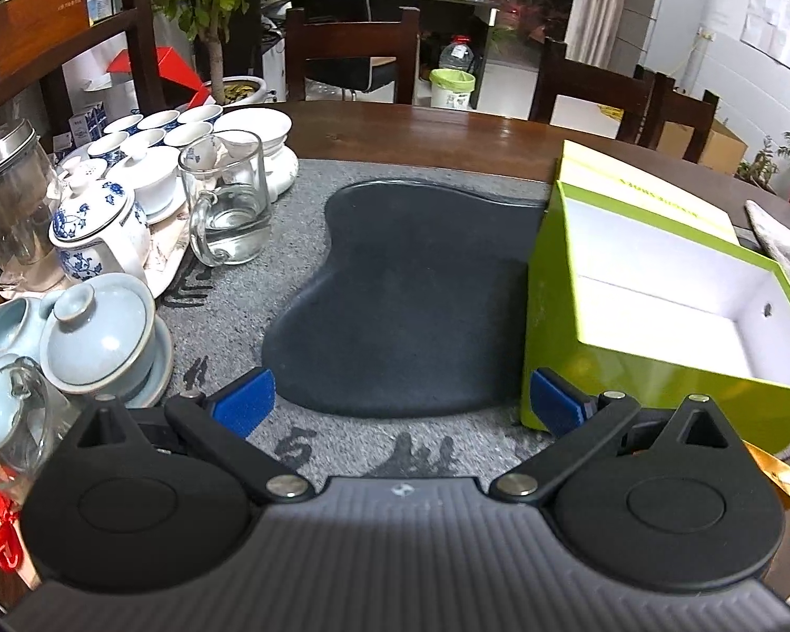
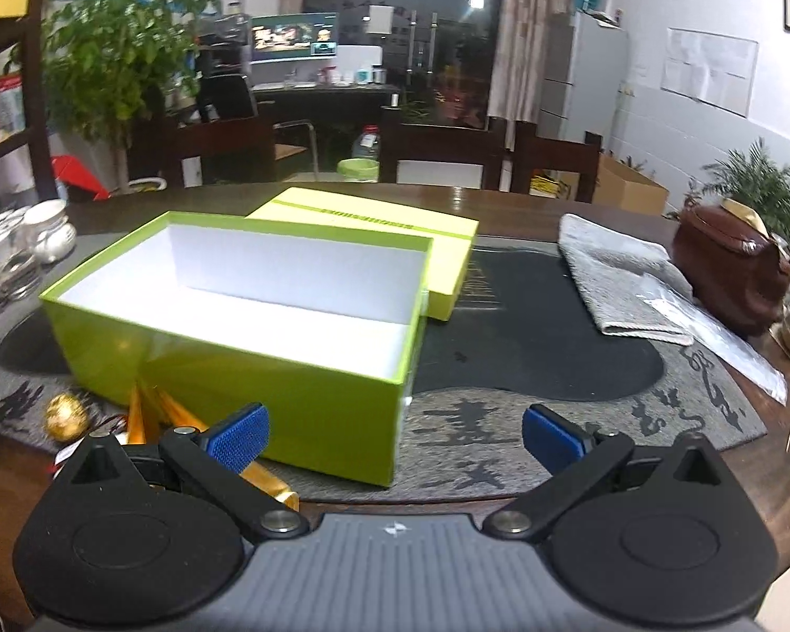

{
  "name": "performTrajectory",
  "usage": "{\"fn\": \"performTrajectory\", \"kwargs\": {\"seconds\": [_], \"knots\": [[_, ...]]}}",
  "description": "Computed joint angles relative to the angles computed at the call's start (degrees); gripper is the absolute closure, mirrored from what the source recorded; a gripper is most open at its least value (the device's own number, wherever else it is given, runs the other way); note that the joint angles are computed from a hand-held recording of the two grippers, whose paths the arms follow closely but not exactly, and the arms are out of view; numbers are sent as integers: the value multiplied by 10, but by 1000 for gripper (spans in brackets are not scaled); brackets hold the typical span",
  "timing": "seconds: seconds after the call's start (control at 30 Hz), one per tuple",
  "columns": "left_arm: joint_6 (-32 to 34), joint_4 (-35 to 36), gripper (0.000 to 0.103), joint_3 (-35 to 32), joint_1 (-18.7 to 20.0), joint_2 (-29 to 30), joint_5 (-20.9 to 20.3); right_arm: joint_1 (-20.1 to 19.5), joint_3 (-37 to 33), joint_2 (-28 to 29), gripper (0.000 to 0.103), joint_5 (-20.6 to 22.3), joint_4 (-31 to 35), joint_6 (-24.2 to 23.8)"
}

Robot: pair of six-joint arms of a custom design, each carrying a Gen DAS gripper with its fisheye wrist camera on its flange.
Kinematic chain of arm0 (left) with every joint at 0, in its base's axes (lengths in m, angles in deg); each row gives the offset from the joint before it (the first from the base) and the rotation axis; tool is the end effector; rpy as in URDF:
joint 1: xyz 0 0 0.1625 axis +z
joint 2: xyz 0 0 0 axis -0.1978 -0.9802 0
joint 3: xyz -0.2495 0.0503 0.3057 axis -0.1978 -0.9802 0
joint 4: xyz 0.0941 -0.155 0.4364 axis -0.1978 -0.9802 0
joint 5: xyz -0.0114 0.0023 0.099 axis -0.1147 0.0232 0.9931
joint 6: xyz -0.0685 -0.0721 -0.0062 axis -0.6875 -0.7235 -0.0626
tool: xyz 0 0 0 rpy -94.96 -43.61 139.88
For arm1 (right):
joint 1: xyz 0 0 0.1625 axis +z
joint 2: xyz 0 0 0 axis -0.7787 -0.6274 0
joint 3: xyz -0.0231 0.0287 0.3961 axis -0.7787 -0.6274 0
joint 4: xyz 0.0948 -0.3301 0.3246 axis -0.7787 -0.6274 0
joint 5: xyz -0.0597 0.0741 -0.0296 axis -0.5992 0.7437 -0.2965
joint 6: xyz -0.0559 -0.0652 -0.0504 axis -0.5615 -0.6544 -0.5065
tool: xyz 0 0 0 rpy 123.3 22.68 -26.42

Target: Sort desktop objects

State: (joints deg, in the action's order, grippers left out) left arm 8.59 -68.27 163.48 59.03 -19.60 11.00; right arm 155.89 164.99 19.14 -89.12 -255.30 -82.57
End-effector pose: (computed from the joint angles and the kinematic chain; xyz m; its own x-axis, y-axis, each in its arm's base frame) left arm -0.2356 -0.5938 0.2333 -0.7032 -0.3626 -0.6115 0.2752 0.6542 -0.7044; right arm 0.2279 -0.5445 0.2083 -0.6285 -0.2159 0.7472 -0.7071 0.5589 -0.4332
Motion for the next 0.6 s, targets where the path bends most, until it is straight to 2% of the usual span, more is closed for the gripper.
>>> {"fn": "performTrajectory", "kwargs": {"seconds": [0.23,0.6], "knots": [[-3,1,0,10,-12,-1,-14,16,11,-2,0,-13,15,1],[-13,31,0,5,-21,9,-26,22,5,-7,0,-43,73,55]]}}
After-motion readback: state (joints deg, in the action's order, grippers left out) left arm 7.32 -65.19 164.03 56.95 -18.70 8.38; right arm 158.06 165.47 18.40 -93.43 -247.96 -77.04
